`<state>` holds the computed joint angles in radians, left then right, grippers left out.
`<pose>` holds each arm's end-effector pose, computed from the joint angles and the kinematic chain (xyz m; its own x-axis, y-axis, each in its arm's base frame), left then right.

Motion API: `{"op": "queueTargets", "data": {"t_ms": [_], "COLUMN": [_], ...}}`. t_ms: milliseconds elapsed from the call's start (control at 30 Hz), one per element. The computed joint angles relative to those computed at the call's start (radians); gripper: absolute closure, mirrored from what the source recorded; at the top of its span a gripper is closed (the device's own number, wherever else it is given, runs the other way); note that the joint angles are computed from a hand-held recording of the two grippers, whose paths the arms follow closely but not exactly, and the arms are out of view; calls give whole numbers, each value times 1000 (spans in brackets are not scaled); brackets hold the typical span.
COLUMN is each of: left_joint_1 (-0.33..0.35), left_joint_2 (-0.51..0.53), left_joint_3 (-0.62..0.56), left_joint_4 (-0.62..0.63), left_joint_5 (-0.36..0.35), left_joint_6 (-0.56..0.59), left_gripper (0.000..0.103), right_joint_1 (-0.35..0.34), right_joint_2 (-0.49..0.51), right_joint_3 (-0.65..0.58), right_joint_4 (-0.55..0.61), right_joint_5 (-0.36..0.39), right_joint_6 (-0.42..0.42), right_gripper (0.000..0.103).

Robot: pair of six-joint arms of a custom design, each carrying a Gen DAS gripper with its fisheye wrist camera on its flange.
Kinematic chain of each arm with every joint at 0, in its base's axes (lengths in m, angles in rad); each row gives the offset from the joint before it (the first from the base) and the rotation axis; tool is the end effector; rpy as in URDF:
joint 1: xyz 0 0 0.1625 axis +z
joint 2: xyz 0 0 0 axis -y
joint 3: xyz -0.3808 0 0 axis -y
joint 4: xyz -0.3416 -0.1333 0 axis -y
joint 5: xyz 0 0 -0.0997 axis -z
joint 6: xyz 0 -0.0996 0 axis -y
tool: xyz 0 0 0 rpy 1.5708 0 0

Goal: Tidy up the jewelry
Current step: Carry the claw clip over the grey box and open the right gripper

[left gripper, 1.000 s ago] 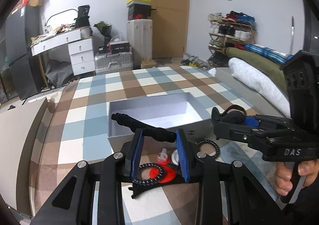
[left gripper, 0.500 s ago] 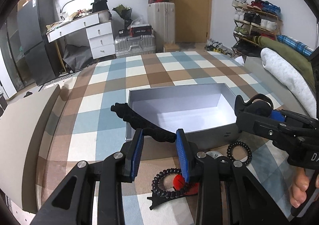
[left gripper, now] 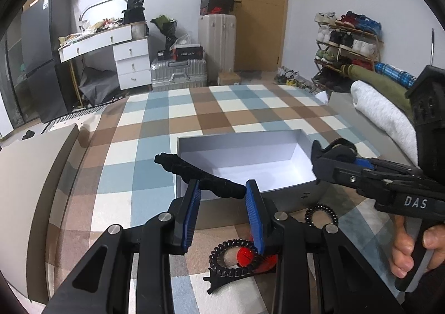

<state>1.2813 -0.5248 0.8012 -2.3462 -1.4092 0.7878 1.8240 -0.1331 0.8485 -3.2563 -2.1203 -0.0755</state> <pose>-0.0832 -0.8024 0.2215 -0.5051 0.7432 -0.4389 0.8629 0.4462 -0.2374 0.2695 -0.7171 0.0232 -0.9202 0.1616 0.3566 -0.2116 0.5610 -0.8003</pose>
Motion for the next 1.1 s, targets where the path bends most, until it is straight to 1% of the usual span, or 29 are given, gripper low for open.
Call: {"op": "queueTargets", "data": {"t_ms": [300,367,500,633,733,900,1033,1100], "left_joint_1": [-3,-2,0,3,7,2,8,9], "left_joint_2": [16,28,80,114,127,106,92,88], "left_joint_3": [-15,-30,-108,-162,-201,-181,-180,-168], "left_joint_4": [-14,2,63,112,162,194,244,230], "left_joint_5": [-46,-50,-36,-6,-11,5,-9,-14], "left_joint_6": [40,52,59,40,17,-24,-54,-53], "left_gripper": [76,76,76,76,76,76,76,76], "right_joint_1": [-9,-11,-16,-21,-24,-26,-31,-32], "right_joint_2": [5,7,12,15,17,20,15,16], "right_joint_3": [-20,-24,-36,-45,-55,-68,-66,-72], "right_joint_4": [30,35,54,63,76,81,79,88], "right_joint_5": [30,32,37,44,47,48,58,60], "right_joint_6": [4,9,19,26,27,28,32,36], "right_gripper": [46,46,46,46,46,46,47,46]}}
